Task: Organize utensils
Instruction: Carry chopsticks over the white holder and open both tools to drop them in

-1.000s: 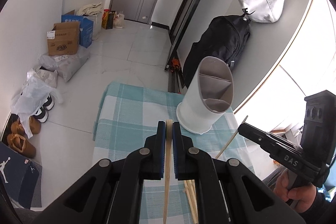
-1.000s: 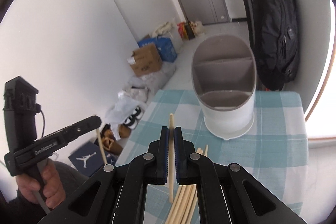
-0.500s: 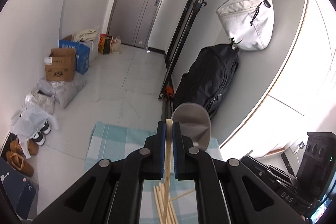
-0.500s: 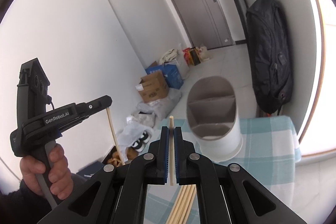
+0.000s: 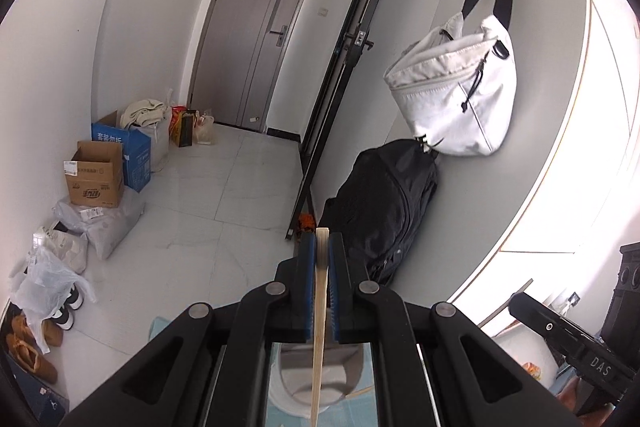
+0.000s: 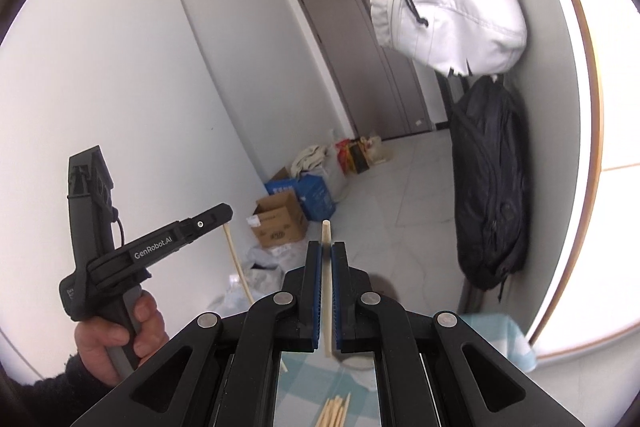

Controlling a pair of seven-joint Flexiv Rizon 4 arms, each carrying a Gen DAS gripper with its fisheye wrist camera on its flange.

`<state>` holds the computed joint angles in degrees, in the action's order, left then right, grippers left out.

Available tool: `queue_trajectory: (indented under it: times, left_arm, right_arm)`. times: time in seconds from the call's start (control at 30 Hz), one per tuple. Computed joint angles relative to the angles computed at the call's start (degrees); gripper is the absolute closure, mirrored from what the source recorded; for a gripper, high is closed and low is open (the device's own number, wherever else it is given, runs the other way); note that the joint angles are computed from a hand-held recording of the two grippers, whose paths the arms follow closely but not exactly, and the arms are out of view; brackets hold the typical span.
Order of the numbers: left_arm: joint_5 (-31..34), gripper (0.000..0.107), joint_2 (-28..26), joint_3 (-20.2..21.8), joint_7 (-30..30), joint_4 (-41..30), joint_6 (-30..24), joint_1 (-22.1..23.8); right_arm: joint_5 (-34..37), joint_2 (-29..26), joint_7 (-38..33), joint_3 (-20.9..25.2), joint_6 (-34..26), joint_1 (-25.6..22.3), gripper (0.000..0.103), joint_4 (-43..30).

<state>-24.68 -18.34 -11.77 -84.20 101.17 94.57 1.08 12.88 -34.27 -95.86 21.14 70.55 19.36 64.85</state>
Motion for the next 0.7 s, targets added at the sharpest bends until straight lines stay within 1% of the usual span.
queue_trajectory:
  times: [0.03,0.1,0.2,0.27,0.4,0.47,0.5,0.6,0.63,0.67,0.7]
  left_arm:
    - [0.15,0.104,-0.84,0.94,-0.65,-1.37,-0.27,-0.70]
    - [0.39,0.104,-2.33,1.52,-1.28,-3.71,-0.62,-1.27]
    - [2.36,0.104,-5.39,5.58,-3.43,-7.81,-0.06,-4.27]
    - [4.00,0.104,-7.34,9.15,-5.24,-10.15,0.05,-6.82]
    - [5.51,0.104,-10.03,9.18,-6.10,-12.41,0.37,-6.51]
    - [5.63,0.104,-10.76,7.29,-5.94,-12.90,0.75,-5.06]
    - [5.66,0.104,-11.20,7.03,-6.00,-13.49,0.58,-4.85]
    - [6.21,0.104,-12.27,5.99,-5.84,-14.03,2.33,-4.03]
    - [6.49,0.104,-12.70,5.97,-5.68,-14.44,2.70,-4.11]
    - [6.74,0.104,-13.39,7.81,-6.04,-15.19,3.10,-5.51]
    - [7.27,0.104,-13.88,8.19,-5.92,-15.57,3.54,-5.86]
  right_arm:
    - [-0.60,-0.76,0.51,-0.60,-0.51,0.43,0.099,-1.44]
    - [-1.75,-2.66,1.48,-1.66,-1.29,1.27,0.099,-4.69]
    - [-3.93,-5.63,3.32,-3.56,-2.67,2.76,0.099,-9.19]
    - [-5.58,-7.55,4.18,-4.91,-2.96,3.81,0.099,-11.58]
    - [-7.60,-11.27,5.01,-5.67,-5.12,4.91,0.099,-16.42]
    - [-8.20,-12.48,4.63,-5.81,-6.17,5.29,0.099,-18.12]
    - [-8.61,-12.99,4.52,-6.14,-6.63,5.59,0.099,-18.71]
    - [-9.31,-14.65,3.47,-6.33,-8.97,6.15,0.099,-21.13]
    - [-9.44,-15.10,3.16,-6.45,-9.76,6.33,0.099,-21.88]
    - [-9.60,-15.53,2.74,-6.60,-10.53,6.53,0.099,-22.49]
    - [-9.66,-15.85,2.48,-6.82,-10.97,6.74,0.099,-22.86]
